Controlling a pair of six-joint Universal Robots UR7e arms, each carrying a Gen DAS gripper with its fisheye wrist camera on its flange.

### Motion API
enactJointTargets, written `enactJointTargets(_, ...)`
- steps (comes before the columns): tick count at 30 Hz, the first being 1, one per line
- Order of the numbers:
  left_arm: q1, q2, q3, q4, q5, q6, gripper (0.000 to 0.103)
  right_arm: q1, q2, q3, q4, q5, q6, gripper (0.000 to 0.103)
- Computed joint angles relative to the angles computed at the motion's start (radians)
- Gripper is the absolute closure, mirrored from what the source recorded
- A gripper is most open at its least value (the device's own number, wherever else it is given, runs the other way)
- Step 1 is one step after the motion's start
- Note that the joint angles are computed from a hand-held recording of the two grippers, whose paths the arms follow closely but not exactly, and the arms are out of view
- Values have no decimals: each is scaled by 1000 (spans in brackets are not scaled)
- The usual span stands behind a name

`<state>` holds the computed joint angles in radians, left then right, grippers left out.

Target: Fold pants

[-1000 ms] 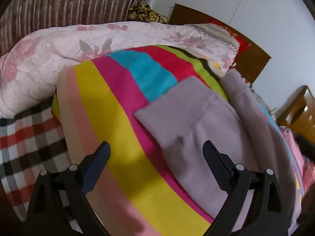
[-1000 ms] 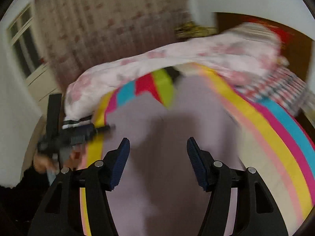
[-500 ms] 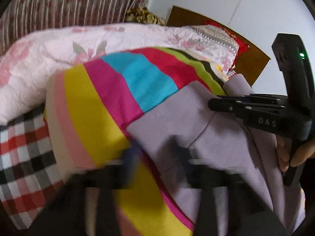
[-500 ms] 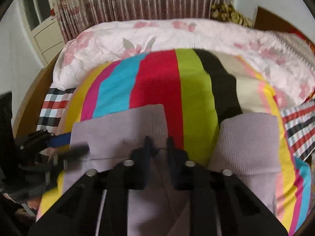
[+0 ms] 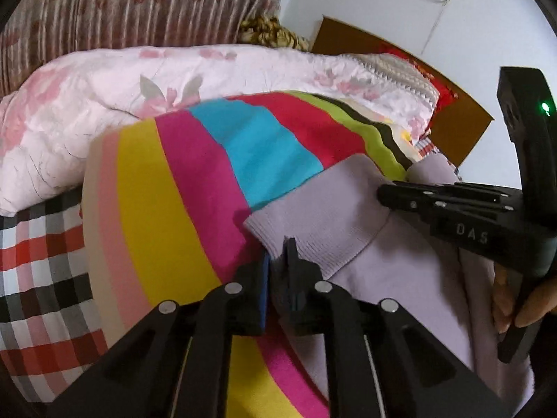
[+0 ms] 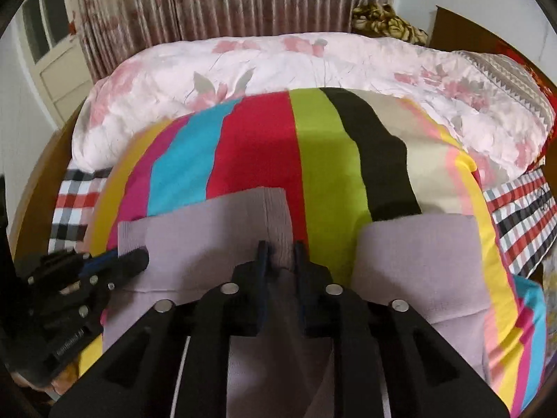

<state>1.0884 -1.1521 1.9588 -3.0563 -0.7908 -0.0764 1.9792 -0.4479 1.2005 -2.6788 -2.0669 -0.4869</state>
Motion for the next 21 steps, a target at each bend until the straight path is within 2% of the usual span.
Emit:
enactJointTargets(1,-14,-3,10,-12,36,7,66,-2,-16,7,17,14,29,67)
enactJointTargets(2,-25,-7,16,-23,67,7,29,-6,-42,20,36,42,59,60)
enactJointTargets(3,-42,-18,33,-60,99,11,16,-10,-69,47,22,71,69,49)
enactJointTargets(5,-68,-44,75,-156,115,43,14,-22,-166,155,-118,130,42,49)
enactJointTargets(7,-98,-88,115,-163,90,41,12,-41,-251,246,-223,145,45,49)
enactJointTargets(9,-114,-128,148,-127,18,19,9,-56,-299,296,-267,126,66,50)
enactJointTargets(11,-115,-147,165,-51,-93,-9,8,-72,-333,341,-276,86,88,50)
enactJointTargets(12,-116,-143,171,-22,-129,-12,8,-75,-336,350,-266,71,92,50)
enactJointTargets(14,-123,-123,171,44,-147,-13,7,-71,-331,373,-253,41,76,53)
enactJointTargets(16,-116,-113,142,153,-190,-38,7,-58,-315,386,-250,36,49,53)
enactJointTargets(17,-114,-111,134,175,-194,-45,3,-49,-302,386,-245,40,36,53)
enactJointTargets(19,-83,-105,91,265,-240,-91,2,-31,-275,378,-238,41,20,53)
enactJointTargets(21,-60,-99,68,293,-284,-115,2,-15,-244,359,-222,5,9,53)
